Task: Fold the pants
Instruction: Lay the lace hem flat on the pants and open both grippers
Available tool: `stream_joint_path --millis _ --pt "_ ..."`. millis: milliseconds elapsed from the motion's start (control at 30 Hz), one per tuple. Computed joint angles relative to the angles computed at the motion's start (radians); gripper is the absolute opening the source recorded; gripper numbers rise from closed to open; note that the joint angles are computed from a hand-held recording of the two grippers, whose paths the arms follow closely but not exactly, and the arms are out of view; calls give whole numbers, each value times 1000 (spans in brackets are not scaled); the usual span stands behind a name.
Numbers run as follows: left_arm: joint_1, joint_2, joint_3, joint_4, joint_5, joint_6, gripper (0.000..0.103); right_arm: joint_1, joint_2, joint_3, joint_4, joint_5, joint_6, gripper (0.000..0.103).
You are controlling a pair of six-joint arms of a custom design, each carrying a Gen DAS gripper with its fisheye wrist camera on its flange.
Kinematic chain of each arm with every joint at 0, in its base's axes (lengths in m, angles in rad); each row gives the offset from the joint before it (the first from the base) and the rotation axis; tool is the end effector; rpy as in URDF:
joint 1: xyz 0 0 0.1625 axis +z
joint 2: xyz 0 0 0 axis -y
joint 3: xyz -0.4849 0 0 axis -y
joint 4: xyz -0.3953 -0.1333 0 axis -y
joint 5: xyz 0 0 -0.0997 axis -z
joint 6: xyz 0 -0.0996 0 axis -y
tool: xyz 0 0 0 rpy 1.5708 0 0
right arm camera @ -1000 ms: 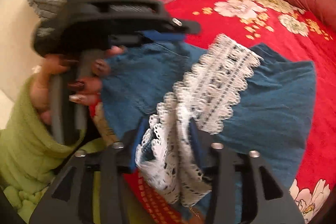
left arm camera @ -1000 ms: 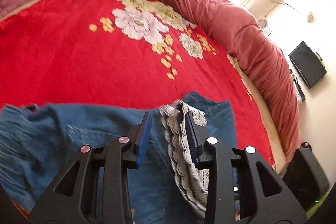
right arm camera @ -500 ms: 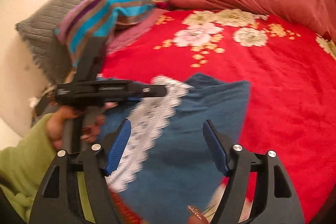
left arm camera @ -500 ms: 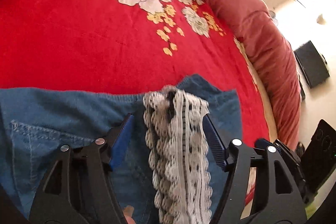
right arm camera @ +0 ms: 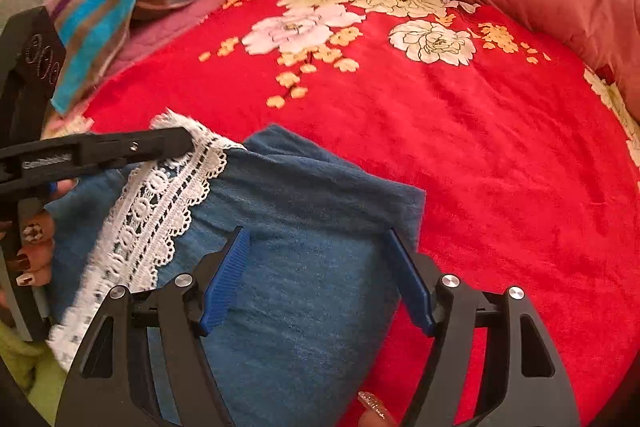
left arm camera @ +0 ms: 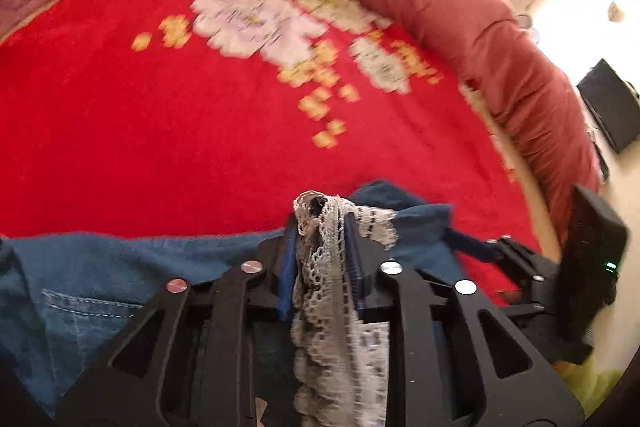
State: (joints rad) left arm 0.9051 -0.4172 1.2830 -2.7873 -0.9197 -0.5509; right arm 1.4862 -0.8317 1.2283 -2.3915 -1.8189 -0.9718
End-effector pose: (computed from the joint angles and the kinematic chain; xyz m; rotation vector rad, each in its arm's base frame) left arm -0.3543 -0.7648 0.0178 -0.0062 2.6643 -0.8997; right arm 0.0390 -0.8281 0.3212 1.0924 -2.4676 0.3321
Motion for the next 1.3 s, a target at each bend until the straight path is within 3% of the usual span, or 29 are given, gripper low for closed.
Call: stream_joint_path --millis 100,267,333,667,800,1000,1100,1300 --pt "7 -16 31 -33 -28 -18 25 0 -4 10 -10 -2 -8 69" --pt "-32 -63 97 -49 66 -18 30 -9 -54 28 15 59 23 72" --pt "-48 -81 127 -59 92 -20 36 -16 -80 40 35 80 37 73" --pt "-126 -158 274 -56 173 -104 64 -36 -198 145 53 122 -5 78" --pt "-156 -178 327 -13 190 -162 66 -41 -226 175 46 131 -27 86" --pt "-177 -183 371 11 120 -213 67 -58 -269 226 57 159 -54 86" --pt "-168 -173 384 -20 31 -233 57 -62 -279 242 70 166 -64 86" --pt "-149 -150 361 -21 -50 -245 60 -68 -293 261 84 182 -75 86"
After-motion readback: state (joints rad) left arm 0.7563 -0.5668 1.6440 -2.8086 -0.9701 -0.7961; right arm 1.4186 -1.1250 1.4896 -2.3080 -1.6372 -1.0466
